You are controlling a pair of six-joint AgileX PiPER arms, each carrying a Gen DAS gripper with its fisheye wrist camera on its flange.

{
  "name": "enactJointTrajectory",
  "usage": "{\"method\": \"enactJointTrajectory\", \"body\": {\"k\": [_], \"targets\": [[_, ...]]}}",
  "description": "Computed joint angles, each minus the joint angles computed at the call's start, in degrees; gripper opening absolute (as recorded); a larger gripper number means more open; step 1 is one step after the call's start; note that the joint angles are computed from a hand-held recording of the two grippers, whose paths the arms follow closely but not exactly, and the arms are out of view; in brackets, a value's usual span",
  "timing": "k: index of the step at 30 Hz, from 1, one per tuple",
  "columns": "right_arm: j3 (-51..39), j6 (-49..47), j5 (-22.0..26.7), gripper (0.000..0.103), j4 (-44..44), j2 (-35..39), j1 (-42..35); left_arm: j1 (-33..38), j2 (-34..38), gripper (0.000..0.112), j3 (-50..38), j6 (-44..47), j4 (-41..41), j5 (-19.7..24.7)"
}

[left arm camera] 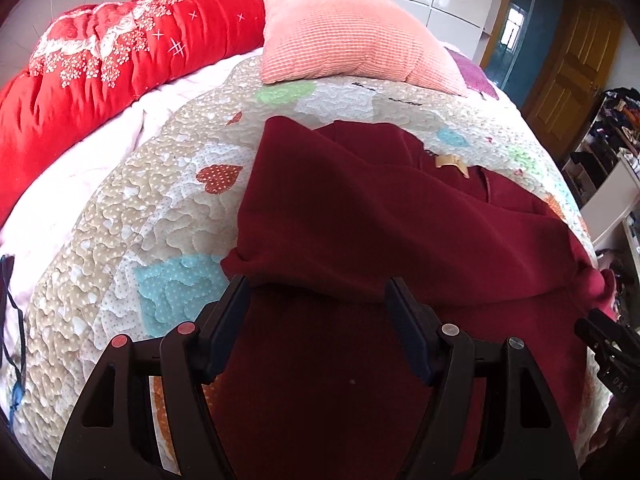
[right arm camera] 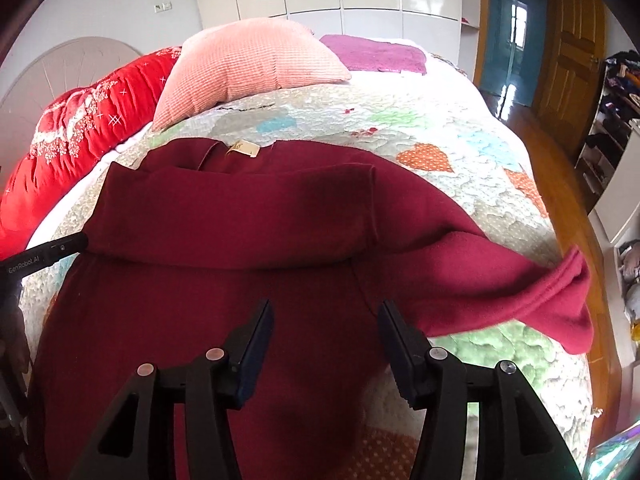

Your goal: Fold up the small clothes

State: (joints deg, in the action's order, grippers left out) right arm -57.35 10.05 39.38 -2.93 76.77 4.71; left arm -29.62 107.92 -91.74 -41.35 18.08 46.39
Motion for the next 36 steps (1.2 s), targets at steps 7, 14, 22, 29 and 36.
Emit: {"method": "enactJointTrajectory", "body": {"k": [7,14,22,29,36], "targets": [[4.97,-10.79,2.89,0.052,9.09,-9.65,-17.07,-5.37,1.72,0.07,-3.58,2.39,-1.61,1.98],[-4.1,-21.21,8.62,0.059,21.1,-0.81,-36.33,-9.09,6.25,0.07,-10.57,4.49,-3.42,4.61],[-20.1,-15.3,13.97,0.062,26.66,16.3,-41.75,-10.96,10.22,0.07,-15.1,6.57,-3.77,7.97],[-23.05,-17.66,12.63,0.03,23.94,22.91,-39.61,-10.68,8.15,0.07,-11.97,5.62,-3.24,6.92],[-18.26,-32.83,8.99,0.016,36.47,7.41,-37.2,-7.27,2.44,0.07,-5.76,2.3,-4.14,2.53]]}}
